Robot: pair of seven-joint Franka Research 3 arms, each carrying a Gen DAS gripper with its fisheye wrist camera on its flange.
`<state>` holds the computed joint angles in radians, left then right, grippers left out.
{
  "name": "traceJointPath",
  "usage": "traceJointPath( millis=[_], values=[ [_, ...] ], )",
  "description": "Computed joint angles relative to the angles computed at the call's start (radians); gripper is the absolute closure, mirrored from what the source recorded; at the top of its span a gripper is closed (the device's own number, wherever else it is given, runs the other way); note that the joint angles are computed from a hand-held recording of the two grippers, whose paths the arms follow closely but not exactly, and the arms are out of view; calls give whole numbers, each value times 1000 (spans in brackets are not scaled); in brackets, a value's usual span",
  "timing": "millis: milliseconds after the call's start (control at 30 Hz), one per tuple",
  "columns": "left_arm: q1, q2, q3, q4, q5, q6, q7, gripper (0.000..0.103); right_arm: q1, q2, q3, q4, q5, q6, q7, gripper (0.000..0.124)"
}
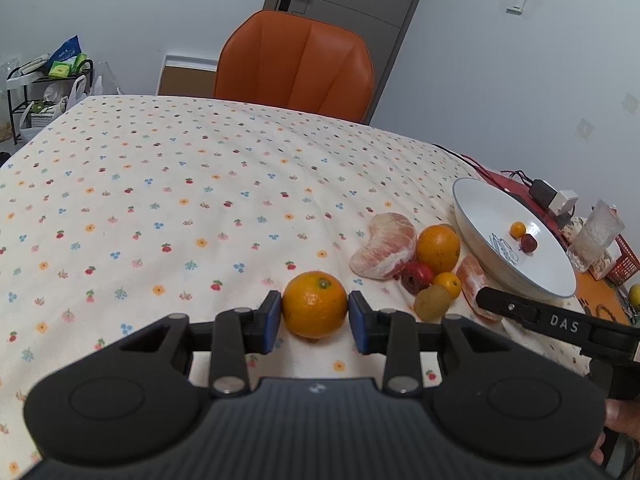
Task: Organize fruits
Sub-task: 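Close the right tool on the peeled pomelo while the left tool holds the mandarin, then carry both fruits to the white plate and open the left tool to drop the mandarin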
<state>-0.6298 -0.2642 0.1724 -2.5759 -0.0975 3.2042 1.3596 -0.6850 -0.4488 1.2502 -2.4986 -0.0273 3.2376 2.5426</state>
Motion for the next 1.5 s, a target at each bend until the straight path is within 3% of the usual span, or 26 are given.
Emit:
traceJointPath(
  millis=[267, 333, 733, 833, 1000, 1067, 1500],
  values=[
    [66, -13, -64, -13, 39, -5, -42, 68, 216, -9, -179, -72, 14, -24, -17, 95],
    [86, -12, -83, -12, 49, -7, -55, 68, 241, -17, -201, -80, 9, -33, -10, 92],
    [135, 25, -128, 3, 88, -2, -67, 67, 65, -30, -53, -12, -51, -48, 34, 81],
    [114, 32, -104, 7, 86, 5, -65, 67, 51, -38, -40, -1, -64, -69, 37, 82],
    [36, 29, -28, 5, 53, 12, -41, 67, 67, -38, -55, 18, -100, -124, 46, 86],
    [22, 23, -16, 0, 46, 15, -39, 67, 88, -28, -76, 5, -110, -103, 59, 89],
    [76, -56, -95, -27, 126, 19, -106, 67, 202, -119, -183, -70, -61, -53, 87, 90]
  ],
)
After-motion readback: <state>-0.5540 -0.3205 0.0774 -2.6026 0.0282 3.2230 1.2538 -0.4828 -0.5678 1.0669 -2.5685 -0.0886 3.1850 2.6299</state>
